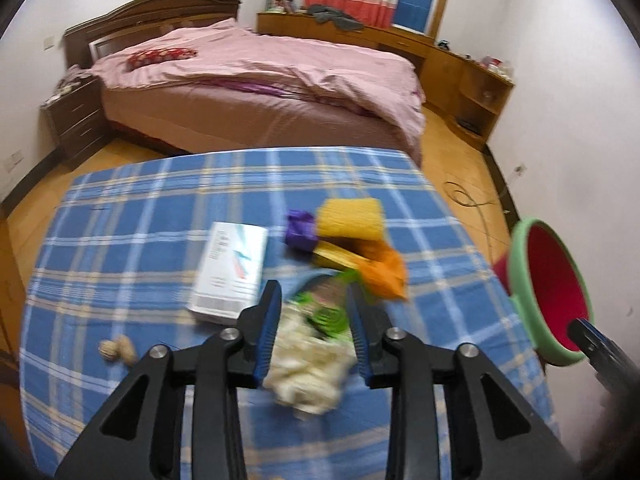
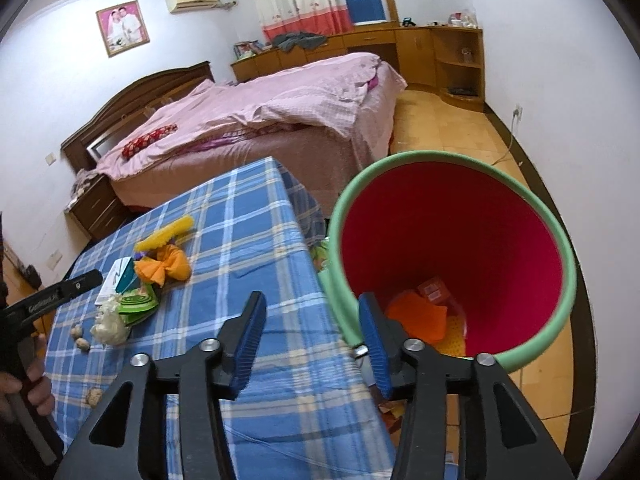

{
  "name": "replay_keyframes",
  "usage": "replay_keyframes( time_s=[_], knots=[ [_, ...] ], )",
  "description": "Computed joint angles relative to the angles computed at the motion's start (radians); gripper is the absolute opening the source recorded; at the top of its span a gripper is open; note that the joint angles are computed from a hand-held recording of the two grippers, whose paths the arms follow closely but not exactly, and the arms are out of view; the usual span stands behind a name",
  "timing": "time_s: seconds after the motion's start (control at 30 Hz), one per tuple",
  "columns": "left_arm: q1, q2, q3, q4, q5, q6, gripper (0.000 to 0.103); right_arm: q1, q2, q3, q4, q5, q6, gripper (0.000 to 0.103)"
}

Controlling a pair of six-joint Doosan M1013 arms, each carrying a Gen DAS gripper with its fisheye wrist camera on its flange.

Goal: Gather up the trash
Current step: 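Return both tools to the table toward the white medicine box and orange wrapper, then grasp the white medicine box with the left tool while the right tool grasps the orange foam sleeve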

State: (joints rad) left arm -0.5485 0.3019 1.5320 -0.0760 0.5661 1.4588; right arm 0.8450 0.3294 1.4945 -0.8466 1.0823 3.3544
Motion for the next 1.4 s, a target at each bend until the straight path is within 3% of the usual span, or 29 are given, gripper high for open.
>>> replay_keyframes(
  time_s=[0.27, 0.4, 0.6, 0.8, 1.07, 1.3, 1.4],
  knots=[
    [0.035, 0.063, -0.061, 0.065, 0.085, -0.052, 0.056, -0.019, 0.032, -0.044, 0.021, -0.029, -0.037, 0.061],
    [0.041, 0.083, -0.074, 0.038, 0.1, -0.028, 0.056, -0.026, 0.054, -0.075, 0.027, -0.033, -0.058, 0.064],
    [0.034, 0.101, -0.088, 0.136, 0.093, -0.097, 0.057, -0.04, 0.077, -0.111, 0.04, -0.063, -0.109, 0.067],
    [0.052, 0.123, -0.1, 0.089, 0.121, -0.081, 0.057, -0.066, 0.113, -0.162, 0.072, -0.107, -0.165, 0.07],
    [0.062, 0.11, -0.073, 0.069, 0.064, -0.093, 0.056, -0.106, 0.172, -0.231, 0.173, -0.177, -0.278, 0.07],
    [0.072, 0.105, -0.061, 0.033, 0.041, -0.069, 0.052, -0.131, 0.226, -0.287, 0.271, -0.18, -0.381, 0.07],
    [0.072, 0.105, -0.061, 0.021, 0.038, -0.063, 0.052, -0.138, 0.233, -0.289, 0.304, -0.202, -0.407, 0.058]
  ],
)
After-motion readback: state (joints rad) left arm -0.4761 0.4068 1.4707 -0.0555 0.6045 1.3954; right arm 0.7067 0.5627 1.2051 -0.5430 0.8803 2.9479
